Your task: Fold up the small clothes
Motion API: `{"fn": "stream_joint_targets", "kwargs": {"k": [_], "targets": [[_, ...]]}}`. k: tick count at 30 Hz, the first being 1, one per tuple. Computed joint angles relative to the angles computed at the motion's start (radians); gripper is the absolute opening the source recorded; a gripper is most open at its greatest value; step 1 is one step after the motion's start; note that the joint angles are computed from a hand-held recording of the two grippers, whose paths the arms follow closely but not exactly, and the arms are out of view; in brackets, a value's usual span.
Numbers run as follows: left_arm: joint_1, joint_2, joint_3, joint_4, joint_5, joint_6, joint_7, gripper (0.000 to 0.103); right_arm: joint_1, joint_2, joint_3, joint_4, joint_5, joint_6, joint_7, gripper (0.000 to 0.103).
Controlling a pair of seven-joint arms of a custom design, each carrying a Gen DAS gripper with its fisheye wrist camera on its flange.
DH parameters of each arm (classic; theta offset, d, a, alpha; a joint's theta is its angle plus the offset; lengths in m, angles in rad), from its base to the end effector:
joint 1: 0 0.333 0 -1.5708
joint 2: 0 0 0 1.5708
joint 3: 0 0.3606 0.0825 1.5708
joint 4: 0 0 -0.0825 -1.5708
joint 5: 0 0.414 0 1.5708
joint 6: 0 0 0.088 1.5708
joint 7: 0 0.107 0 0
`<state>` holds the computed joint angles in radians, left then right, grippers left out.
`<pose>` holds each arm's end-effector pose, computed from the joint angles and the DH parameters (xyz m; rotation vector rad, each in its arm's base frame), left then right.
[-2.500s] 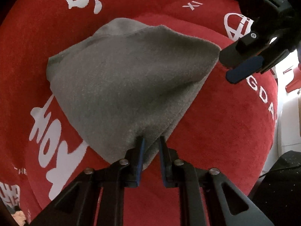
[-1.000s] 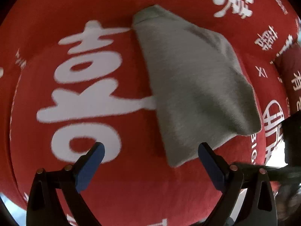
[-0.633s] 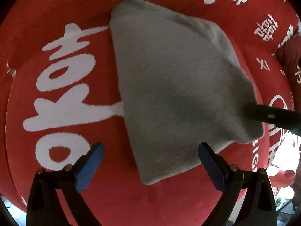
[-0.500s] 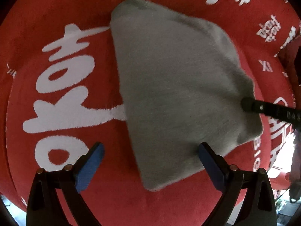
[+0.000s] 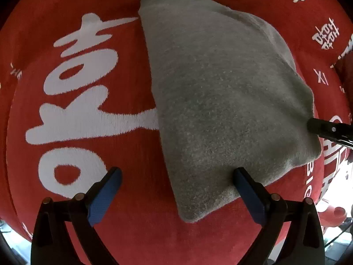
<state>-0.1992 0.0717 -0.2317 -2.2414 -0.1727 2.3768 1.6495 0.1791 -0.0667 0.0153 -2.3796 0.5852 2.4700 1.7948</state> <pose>0.5117 -0.2363 0.3677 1.7049 -2.5375 0.2036 0.5130 0.0997 0.3871 -1.4592 2.3638 0.3509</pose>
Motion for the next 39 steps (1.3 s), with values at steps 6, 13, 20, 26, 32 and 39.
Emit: {"fn": "stream_joint_targets", "kwargs": {"k": [6, 13, 20, 26, 32, 39], "targets": [[0.004, 0.008, 0.001, 0.020, -0.008, -0.034, 0.009, 0.101, -0.015, -0.031, -0.020, -0.009, 0.034, -0.002, -0.059, 0.043], [0.038, 0.060, 0.007, 0.126, -0.065, -0.092, 0.053, 0.101, -0.026, 0.017, -0.029, 0.037, 0.115, 0.012, -0.154, 0.065], [0.090, 0.167, -0.016, 0.254, -0.258, -0.170, 0.159, 0.101, -0.082, 0.149, -0.045, 0.131, 0.394, -0.035, -0.412, 0.081], [0.055, 0.224, -0.026, 0.307, -0.125, -0.153, 0.106, 0.101, -0.154, 0.274, -0.015, 0.226, 0.529, -0.095, -0.588, 0.088], [0.036, 0.232, -0.034, 0.316, -0.048, -0.144, 0.044, 0.102, -0.190, 0.350, 0.010, 0.321, 0.590, -0.213, -0.687, 0.088], [0.032, 0.238, -0.043, 0.329, -0.026, -0.151, 0.004, 0.102, -0.189, 0.388, 0.024, 0.365, 0.543, -0.231, -0.671, 0.088]]}}
